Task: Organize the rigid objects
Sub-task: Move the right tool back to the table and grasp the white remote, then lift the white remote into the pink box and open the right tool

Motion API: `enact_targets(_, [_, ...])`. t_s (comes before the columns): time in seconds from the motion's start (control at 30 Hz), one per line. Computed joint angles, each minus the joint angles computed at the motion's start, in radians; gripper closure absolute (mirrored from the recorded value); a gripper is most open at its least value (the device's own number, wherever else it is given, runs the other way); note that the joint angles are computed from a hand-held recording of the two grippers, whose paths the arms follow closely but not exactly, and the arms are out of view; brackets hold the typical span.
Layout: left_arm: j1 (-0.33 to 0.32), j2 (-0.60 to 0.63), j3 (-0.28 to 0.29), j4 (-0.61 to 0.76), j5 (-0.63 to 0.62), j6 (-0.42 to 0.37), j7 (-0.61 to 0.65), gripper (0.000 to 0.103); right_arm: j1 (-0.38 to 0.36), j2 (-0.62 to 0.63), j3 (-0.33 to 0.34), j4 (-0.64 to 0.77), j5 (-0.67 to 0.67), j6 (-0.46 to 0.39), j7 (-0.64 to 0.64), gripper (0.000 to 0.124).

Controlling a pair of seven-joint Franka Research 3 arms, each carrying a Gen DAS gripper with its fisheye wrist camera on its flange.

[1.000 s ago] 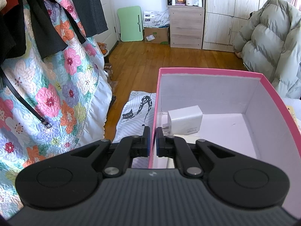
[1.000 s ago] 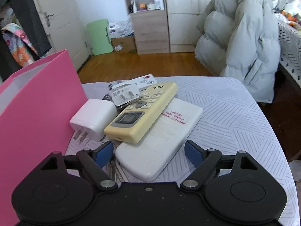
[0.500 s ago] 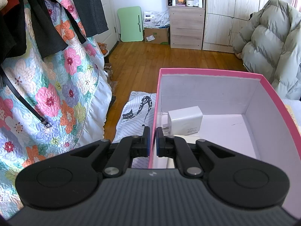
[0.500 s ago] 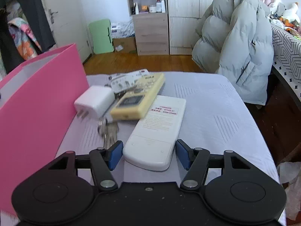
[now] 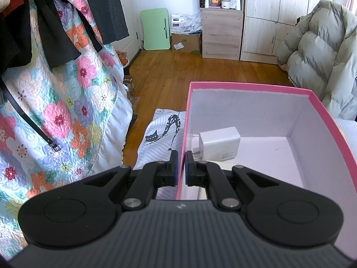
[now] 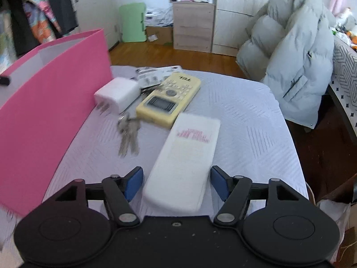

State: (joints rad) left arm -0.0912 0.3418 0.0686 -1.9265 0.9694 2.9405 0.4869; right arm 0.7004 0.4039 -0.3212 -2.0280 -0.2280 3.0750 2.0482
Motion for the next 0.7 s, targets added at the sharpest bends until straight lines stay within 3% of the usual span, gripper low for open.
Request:
enact_targets(0.13, [-0.002, 0.004, 0.001, 0.005, -0.003, 0.000, 0.001, 0.099, 0.043, 0.072, -0.064, 0.065, -0.002, 0.010, 0.057, 0.054])
enact_targets(0.27, [-0.012, 0.002, 0.008, 0.007, 0.024, -0.015, -0.009, 0.099, 0.000, 0.078, -0.020, 0.078, 0.030, 0.023, -0.002, 0.059])
enact_targets(0.33, [-0.010, 0.000, 0.005, 0.005, 0.028, -0.016, -0.012, 0.099, 0.018, 0.073, -0.037, 0.063, 0.039, 0.041, -0.018, 0.060])
enact_targets(0.43, [-0.010, 0.001, 0.004, 0.008, 0.039, -0.021, -0.020, 0.099, 0.059, 0.056, -0.075, 0.018, 0.058, 0.096, -0.041, 0.060])
enact_targets(0.7, [-0.006, 0.000, -0.005, 0.009, 0.053, -0.032, -0.025, 0.098, 0.098, -0.006, -0.083, -0.076, 0.156, 0.230, -0.113, 0.060])
